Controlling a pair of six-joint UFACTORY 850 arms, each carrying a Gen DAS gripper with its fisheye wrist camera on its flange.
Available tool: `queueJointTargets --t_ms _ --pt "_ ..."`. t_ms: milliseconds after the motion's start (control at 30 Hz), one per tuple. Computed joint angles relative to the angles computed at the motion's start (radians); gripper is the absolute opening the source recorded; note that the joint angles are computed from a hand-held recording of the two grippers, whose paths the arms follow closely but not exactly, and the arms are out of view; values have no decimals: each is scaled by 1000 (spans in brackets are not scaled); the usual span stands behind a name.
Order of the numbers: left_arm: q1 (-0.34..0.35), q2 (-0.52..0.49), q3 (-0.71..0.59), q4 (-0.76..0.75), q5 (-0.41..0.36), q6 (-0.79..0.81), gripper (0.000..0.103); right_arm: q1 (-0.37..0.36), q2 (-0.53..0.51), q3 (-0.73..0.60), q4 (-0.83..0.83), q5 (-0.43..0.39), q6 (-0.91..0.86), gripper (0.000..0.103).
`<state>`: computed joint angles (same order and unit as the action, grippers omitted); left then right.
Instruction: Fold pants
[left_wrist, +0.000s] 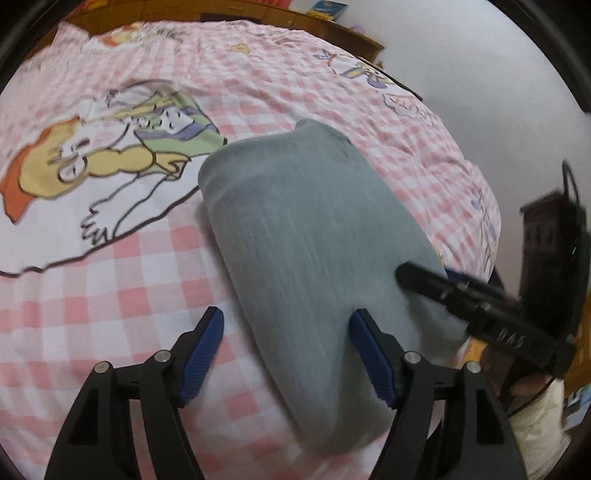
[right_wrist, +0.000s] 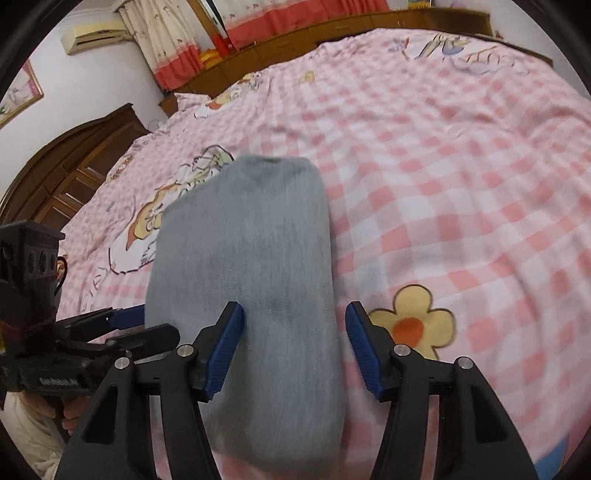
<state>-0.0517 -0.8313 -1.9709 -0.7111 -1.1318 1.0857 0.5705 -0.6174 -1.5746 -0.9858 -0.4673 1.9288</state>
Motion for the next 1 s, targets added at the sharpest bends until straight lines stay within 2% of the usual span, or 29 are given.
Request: queueJointTargets --t_ms 133,267,367,467,533,600,667,833,1000 --pt "-4 -33 -35 -27 -14 -41 80 -11 0 33 -120 62 119 65" --pt "-22 -34 -31 -43 -9 -2 80 -5 -10 29 -183 48 165 66" --pt "-37 -27 -17 -40 20 -2 79 -3 -4 42 -267 75 283 45" --pt "-34 -11 3 -60 33 17 62 15 -3 33 -283 35 312 37" --pt "-22 -6 5 -85 21 42 45 23 2 39 -332 25 385 35" --pt "-13 -7 -1 -107 -1 47 39 29 7 41 -362 16 430 33" --pt "-3 -4 -6 -124 -21 52 37 39 12 36 -383 5 458 33" --pt "26 31 10 -152 -16 77 37 67 -19 -37 -341 -26 394 33" --pt "79 23 -46 -160 -32 71 37 85 -98 -192 -316 -11 287 33"
